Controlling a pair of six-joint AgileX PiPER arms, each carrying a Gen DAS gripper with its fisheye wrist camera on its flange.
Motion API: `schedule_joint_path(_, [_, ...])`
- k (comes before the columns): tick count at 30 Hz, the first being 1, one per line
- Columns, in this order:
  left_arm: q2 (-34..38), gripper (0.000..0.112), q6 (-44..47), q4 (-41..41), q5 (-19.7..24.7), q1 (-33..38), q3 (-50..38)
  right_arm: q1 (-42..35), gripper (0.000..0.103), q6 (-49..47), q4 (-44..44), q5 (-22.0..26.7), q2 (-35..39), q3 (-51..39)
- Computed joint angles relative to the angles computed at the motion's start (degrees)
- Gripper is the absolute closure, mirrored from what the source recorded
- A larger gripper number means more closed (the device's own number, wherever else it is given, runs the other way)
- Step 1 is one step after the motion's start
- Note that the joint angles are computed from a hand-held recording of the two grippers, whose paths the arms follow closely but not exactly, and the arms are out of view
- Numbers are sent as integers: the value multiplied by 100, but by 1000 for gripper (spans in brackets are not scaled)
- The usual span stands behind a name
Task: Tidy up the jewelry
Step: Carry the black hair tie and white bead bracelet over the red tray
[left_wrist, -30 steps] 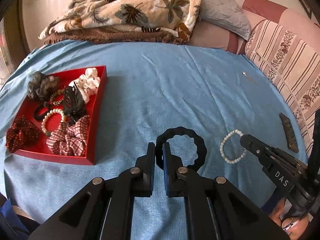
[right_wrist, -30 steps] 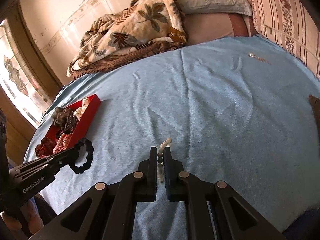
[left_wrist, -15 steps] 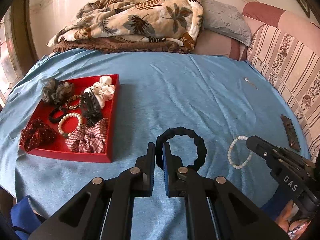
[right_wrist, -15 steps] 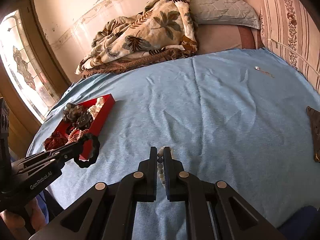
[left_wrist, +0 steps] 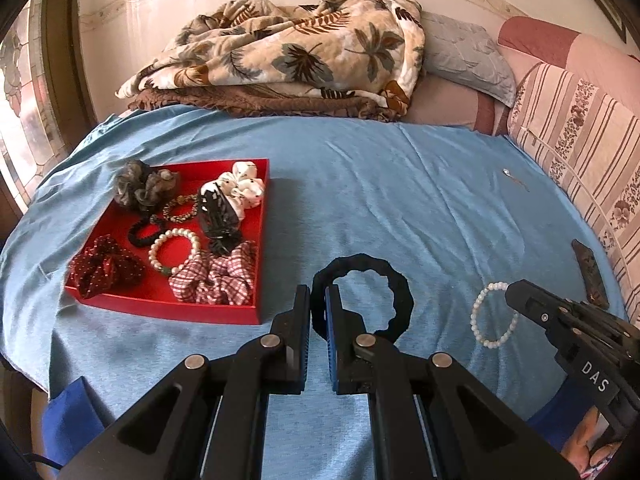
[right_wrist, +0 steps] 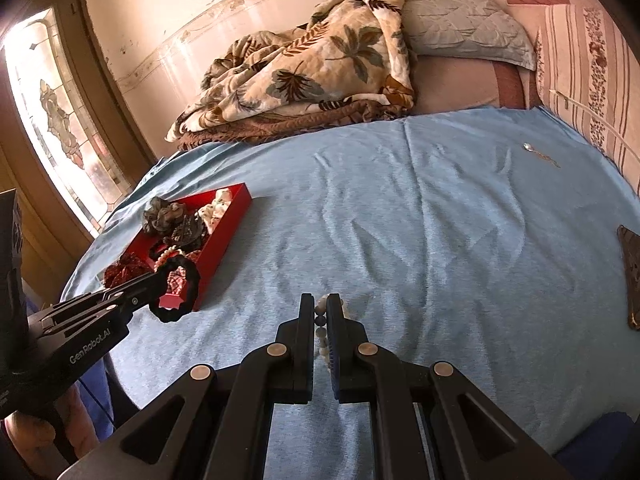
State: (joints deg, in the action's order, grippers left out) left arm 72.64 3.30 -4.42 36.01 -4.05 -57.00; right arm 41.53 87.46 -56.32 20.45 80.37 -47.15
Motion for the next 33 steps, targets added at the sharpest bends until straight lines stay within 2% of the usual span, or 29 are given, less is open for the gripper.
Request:
schedule_joint_path(11, [-89, 105, 340, -347, 65, 450, 2, 359, 96, -793, 412, 232, 175, -631])
schedule_joint_path(26, [-21, 105, 825, -694, 51, 1143, -72, 439, 96, -1897, 1263, 232, 579, -1406])
schedule_joint_path(33, [260, 105, 1531, -1338, 166, 1712, -364, 444, 96, -2349, 1657, 235, 776, -1729])
